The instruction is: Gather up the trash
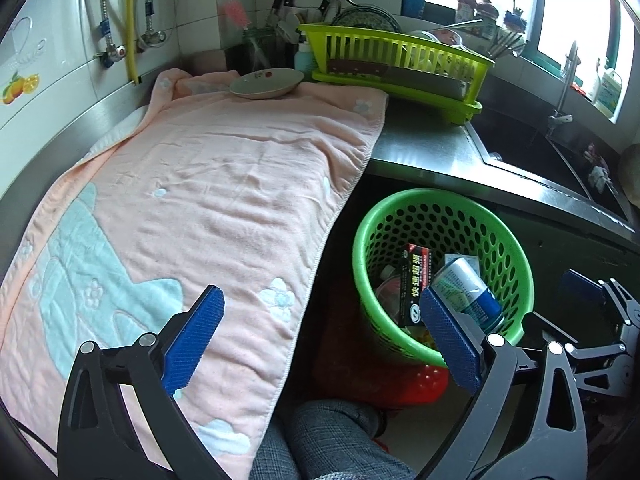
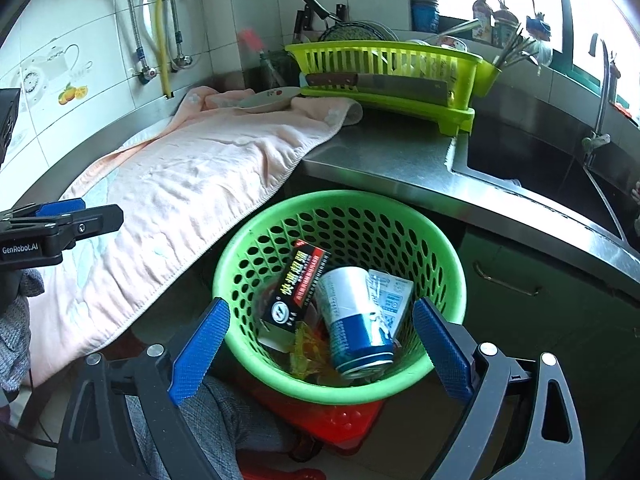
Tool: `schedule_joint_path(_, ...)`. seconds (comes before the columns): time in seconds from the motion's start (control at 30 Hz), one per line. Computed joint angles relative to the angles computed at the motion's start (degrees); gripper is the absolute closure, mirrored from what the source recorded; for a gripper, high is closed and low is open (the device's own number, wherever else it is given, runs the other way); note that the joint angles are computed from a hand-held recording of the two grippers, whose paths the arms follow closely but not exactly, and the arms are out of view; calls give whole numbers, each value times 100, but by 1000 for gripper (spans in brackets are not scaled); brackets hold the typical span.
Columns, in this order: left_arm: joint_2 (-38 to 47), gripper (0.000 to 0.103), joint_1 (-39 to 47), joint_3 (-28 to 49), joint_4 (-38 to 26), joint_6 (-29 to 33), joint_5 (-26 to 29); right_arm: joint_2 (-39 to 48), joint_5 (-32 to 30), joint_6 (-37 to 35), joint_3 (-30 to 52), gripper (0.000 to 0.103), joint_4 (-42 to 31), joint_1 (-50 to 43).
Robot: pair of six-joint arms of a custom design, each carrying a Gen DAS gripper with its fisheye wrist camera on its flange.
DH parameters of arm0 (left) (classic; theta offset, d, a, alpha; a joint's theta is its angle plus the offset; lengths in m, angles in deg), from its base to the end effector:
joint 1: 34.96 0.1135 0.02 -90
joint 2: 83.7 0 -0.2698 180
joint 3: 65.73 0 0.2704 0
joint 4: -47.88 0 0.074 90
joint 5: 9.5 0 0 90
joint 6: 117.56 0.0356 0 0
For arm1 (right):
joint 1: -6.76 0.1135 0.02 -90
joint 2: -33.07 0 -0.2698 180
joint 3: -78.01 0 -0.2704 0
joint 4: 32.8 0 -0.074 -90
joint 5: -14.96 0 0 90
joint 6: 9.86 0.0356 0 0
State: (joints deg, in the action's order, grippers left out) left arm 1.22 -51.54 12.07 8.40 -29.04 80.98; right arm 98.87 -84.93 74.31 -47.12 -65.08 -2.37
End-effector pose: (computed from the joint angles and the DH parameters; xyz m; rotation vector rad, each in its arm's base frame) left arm 0.3255 -0.0972 0.2691 0.3180 2.3688 -0.1592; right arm 0.2521 -0.0343 0.2336 -0.0199 2.3120 0.0681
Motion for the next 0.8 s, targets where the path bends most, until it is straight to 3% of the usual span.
schedule_joint_path(0.8,-1023,5,1170,-468,-166,362,120,-133,791,592,398,12,-163,1304)
